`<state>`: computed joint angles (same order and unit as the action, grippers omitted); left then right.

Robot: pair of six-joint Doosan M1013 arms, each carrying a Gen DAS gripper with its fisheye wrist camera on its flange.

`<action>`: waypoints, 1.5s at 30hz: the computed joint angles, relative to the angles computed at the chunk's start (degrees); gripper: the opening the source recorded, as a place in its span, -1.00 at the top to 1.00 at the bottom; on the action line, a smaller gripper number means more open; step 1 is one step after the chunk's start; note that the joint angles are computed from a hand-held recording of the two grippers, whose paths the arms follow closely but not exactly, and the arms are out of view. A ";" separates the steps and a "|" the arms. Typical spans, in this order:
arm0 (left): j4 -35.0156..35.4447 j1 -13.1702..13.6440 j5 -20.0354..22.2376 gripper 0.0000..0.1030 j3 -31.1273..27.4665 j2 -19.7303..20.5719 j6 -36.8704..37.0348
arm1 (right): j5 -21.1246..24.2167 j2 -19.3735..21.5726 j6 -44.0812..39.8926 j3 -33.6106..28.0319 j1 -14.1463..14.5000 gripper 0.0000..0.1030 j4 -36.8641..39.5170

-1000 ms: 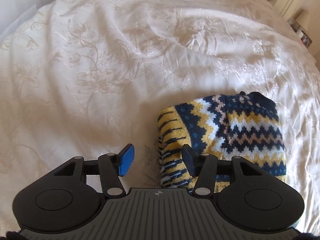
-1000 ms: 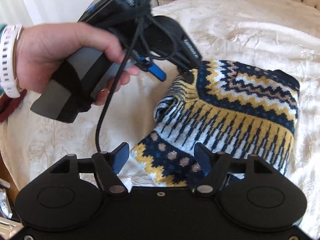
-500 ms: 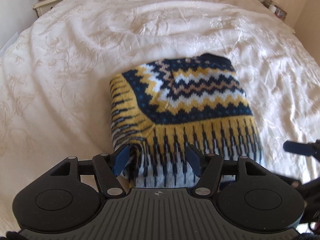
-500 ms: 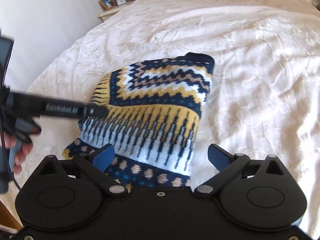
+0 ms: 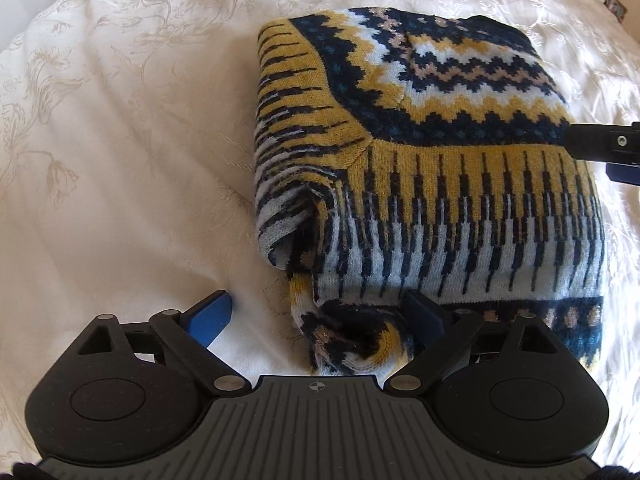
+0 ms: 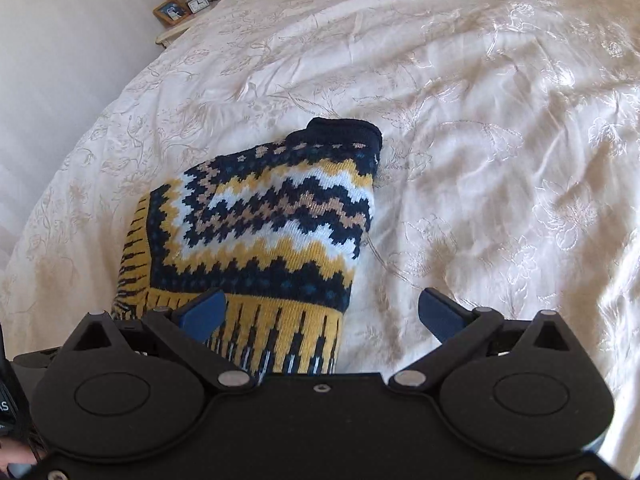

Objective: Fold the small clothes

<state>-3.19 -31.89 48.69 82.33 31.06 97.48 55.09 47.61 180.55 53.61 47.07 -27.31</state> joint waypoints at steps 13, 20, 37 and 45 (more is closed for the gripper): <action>-4.45 2.37 2.12 -1.00 -2.45 2.22 3.83 | -1.89 3.33 -11.63 -2.76 -4.56 -0.99 9.99; -6.67 3.49 1.27 -1.00 -1.94 2.30 5.55 | -3.64 3.12 -11.53 -2.23 -5.78 -0.99 11.96; -22.20 6.06 1.67 -0.99 -3.05 3.25 18.96 | -23.66 -1.78 -3.17 8.97 -4.39 -1.00 15.21; -29.00 7.60 8.61 -0.79 -6.61 5.60 21.87 | -25.50 0.03 0.12 6.90 -4.07 -1.00 14.69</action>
